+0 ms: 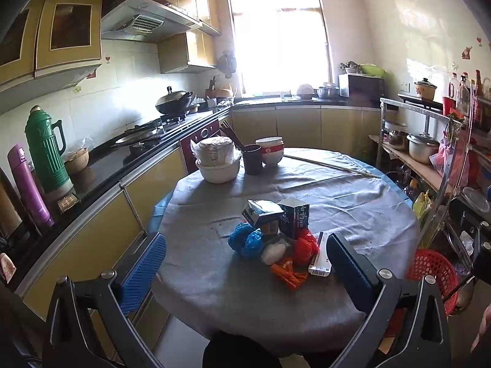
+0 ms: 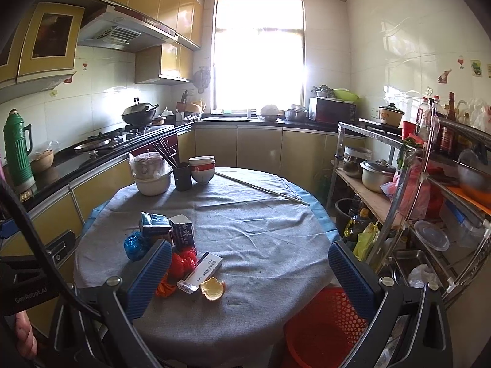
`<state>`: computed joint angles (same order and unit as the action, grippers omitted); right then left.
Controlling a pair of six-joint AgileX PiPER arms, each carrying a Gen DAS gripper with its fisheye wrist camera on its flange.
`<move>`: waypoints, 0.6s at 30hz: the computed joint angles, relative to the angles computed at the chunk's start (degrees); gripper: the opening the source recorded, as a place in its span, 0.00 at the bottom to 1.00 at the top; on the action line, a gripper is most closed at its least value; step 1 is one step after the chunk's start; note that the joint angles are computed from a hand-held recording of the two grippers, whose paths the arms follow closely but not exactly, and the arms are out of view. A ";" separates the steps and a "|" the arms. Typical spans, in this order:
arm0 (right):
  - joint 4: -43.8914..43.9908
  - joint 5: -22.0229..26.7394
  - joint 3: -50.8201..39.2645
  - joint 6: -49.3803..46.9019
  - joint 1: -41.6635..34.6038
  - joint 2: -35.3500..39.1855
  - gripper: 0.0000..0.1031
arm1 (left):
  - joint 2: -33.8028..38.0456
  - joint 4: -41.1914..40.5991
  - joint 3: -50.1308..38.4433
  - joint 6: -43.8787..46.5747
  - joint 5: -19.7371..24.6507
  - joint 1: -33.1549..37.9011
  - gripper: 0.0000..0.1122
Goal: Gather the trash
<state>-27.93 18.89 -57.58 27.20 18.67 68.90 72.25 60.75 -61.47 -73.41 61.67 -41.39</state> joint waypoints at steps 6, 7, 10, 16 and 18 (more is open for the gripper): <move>-0.73 -1.20 0.86 1.17 -0.53 -0.15 1.00 | 0.02 -0.28 0.30 0.03 -0.36 0.10 0.92; 1.01 0.48 -0.09 -0.28 -0.21 0.32 1.00 | -0.09 -0.33 0.42 0.04 -0.45 0.13 0.92; -0.70 0.26 0.00 0.56 -0.05 0.45 1.00 | -0.23 -0.57 0.72 0.10 -0.74 0.34 0.92; 0.83 1.29 -0.64 -0.99 0.01 0.98 1.00 | -0.42 -0.81 1.07 0.28 -1.01 0.72 0.92; 1.08 1.13 -0.60 -1.06 -0.04 1.05 1.00 | -0.57 -0.92 1.25 0.29 -1.23 0.82 0.92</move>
